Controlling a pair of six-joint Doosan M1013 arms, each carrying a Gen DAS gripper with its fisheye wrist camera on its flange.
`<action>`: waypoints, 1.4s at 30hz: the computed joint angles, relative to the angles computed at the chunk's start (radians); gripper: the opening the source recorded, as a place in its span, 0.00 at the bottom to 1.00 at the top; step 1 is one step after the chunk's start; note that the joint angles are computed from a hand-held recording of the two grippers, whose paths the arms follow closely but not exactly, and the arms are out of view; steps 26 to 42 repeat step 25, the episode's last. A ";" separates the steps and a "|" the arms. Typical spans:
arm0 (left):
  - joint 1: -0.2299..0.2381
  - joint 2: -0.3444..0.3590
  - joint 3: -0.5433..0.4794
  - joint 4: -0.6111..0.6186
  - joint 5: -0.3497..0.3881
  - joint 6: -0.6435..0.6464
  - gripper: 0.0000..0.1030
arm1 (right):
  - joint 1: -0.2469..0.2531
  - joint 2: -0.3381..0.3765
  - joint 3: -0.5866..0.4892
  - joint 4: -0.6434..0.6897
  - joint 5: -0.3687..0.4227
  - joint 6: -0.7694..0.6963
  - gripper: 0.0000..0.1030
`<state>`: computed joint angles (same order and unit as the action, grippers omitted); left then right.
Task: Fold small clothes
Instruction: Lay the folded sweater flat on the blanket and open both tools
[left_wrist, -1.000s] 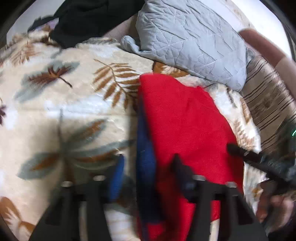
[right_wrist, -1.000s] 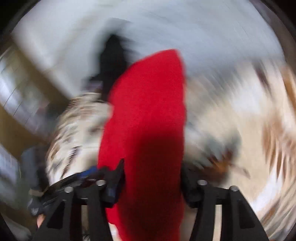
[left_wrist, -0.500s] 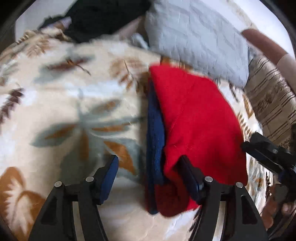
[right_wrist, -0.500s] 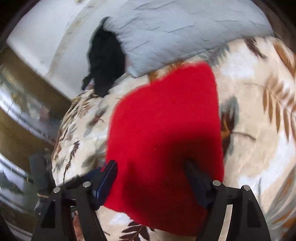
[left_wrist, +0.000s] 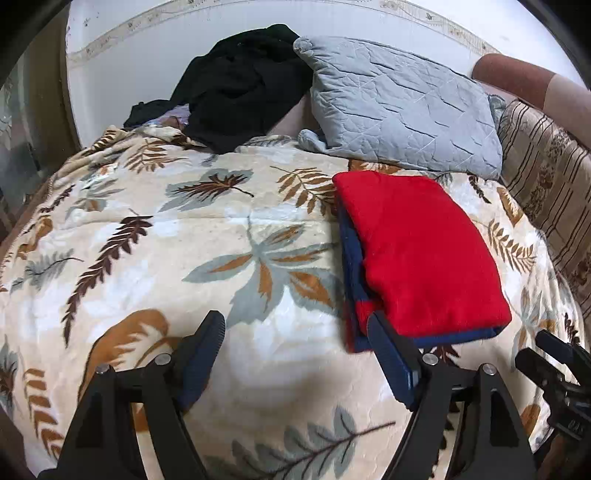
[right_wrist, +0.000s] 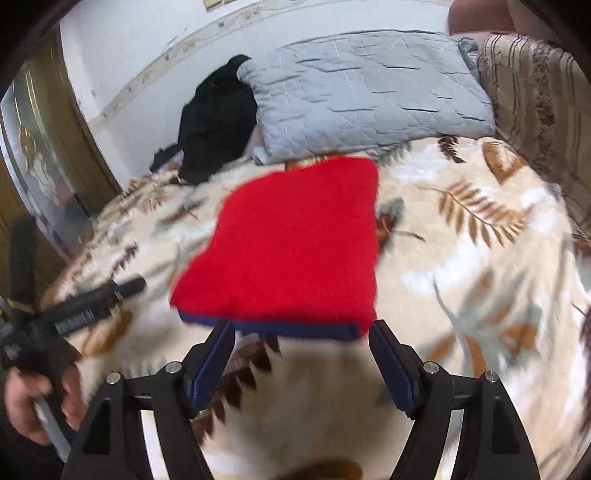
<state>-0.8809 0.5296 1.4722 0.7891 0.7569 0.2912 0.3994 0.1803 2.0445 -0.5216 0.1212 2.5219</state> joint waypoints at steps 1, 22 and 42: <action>-0.007 -0.003 0.001 0.012 0.018 -0.008 0.78 | 0.008 -0.005 0.005 -0.085 0.013 0.079 0.76; -0.056 0.003 -0.086 0.005 0.019 0.021 0.95 | 0.031 -0.055 -0.025 -0.316 0.115 0.238 0.77; -0.062 0.020 -0.114 0.019 0.049 0.045 0.96 | 0.029 -0.047 -0.035 -0.271 0.122 0.181 0.77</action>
